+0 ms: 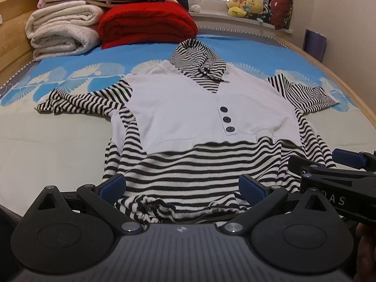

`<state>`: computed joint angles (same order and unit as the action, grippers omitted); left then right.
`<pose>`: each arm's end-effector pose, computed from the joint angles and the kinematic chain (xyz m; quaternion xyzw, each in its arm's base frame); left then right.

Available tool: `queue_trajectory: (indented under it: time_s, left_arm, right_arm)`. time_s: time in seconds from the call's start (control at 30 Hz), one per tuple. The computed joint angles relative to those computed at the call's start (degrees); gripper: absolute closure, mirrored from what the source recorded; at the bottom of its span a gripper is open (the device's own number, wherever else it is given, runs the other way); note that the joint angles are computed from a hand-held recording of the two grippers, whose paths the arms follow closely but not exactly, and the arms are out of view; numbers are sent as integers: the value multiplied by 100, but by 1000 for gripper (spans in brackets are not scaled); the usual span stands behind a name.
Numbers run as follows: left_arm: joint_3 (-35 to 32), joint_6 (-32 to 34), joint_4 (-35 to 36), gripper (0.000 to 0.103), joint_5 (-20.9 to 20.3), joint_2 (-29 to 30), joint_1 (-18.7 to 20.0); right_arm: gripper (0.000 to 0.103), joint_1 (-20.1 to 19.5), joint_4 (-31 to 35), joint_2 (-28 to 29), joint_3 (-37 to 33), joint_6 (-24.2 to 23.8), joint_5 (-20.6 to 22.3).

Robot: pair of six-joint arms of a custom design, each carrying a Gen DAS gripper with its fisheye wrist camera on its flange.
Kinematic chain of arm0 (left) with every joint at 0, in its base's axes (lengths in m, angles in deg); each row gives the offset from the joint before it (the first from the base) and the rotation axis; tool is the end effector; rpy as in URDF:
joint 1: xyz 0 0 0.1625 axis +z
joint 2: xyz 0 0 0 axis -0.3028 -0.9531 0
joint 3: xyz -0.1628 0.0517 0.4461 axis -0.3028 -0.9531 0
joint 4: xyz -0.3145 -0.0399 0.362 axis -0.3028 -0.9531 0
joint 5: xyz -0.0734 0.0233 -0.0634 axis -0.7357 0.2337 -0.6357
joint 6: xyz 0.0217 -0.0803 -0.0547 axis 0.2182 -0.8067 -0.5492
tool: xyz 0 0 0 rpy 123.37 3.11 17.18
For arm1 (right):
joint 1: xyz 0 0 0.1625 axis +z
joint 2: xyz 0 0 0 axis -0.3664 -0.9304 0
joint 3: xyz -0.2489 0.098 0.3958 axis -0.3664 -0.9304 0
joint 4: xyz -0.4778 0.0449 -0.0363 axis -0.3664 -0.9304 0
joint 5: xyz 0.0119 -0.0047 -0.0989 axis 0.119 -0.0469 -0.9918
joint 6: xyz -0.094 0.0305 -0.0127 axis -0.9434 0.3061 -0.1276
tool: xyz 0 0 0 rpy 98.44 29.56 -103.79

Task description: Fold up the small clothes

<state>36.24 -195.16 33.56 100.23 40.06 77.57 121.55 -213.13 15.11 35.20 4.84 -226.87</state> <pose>-0.2324 -0.7821 0.0793 0.3287 0.8624 -0.2729 0.2716 0.1827 -0.7061 0.1612 0.0129 -0.7951 0.4371 0.4202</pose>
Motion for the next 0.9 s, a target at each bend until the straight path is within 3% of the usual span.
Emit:
queue_trajectory:
  time_s: [0.57,0.9]
  left_arm:
    - [-107,-21,-74,3,63,4,33]
    - [-294,251,-491,3,85,-75,63]
  right_arm:
    - [23,-24,-295,119,-107,-195,-30]
    - [23,-53,-310,135,-110,-149,62]
